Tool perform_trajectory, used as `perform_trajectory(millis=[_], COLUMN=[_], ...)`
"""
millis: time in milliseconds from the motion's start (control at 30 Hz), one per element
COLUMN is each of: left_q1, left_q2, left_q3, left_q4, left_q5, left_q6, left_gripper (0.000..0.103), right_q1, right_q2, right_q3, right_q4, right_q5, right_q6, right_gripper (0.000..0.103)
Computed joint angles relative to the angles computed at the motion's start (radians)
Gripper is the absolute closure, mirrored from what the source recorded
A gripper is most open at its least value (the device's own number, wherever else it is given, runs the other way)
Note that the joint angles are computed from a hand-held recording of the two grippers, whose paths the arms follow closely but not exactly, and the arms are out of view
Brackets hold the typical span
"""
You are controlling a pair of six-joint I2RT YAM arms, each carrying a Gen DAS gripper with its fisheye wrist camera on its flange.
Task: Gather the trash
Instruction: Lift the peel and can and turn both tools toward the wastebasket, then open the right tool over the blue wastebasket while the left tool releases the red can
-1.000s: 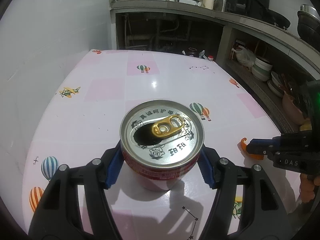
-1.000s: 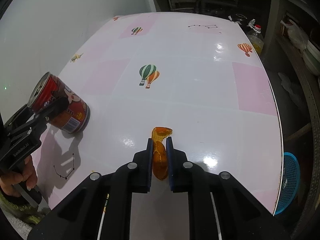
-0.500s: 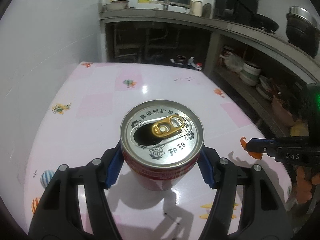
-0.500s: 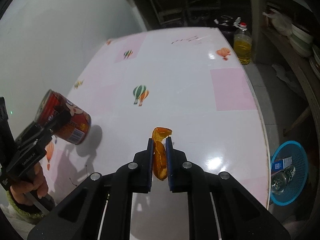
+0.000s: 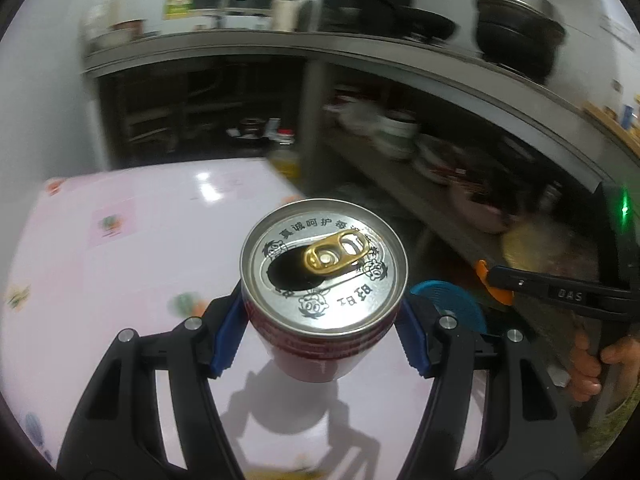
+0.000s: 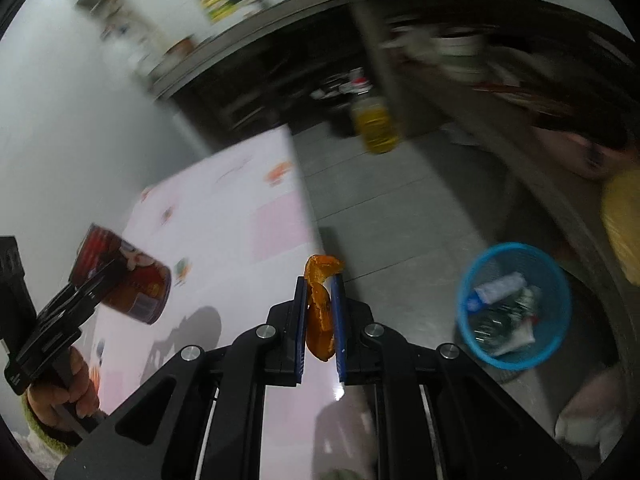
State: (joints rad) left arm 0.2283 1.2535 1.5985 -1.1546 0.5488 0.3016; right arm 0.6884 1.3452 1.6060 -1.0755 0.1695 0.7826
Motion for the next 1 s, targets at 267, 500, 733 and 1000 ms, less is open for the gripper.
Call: perform_trajectory(millis=[267, 500, 733, 1000], left_q1=[-0.44, -0.7, -0.814, -0.915], left_q2=[0.073, 0.282, 0.51, 0.821], left_q3=[0.042, 0.144, 0.275, 0.533], left_q4=[0.061, 0.041, 0.002, -0.097], left_q5=[-0.125, -0.154, -0.18, -0.225], left_q6=[-0.176, -0.29, -0.332, -0.339], left_gripper=[0.041, 0.041, 0.041, 0.041], right_q1=[-0.298, -0.669, -0.91, -1.067], right_q2=[-0.306, -0.421, -0.382, -0.146], right_q3=[-0.307, -0.551, -0.781, -0.918], right_q4=[-0.026, 0.001, 0.154, 0.415], right_q5=[-0.098, -0.306, -0.476, -0.581], right_q6=[0.02, -0.108, -0.173, -0.191], right_gripper=[0.091, 0.091, 0.091, 0.091])
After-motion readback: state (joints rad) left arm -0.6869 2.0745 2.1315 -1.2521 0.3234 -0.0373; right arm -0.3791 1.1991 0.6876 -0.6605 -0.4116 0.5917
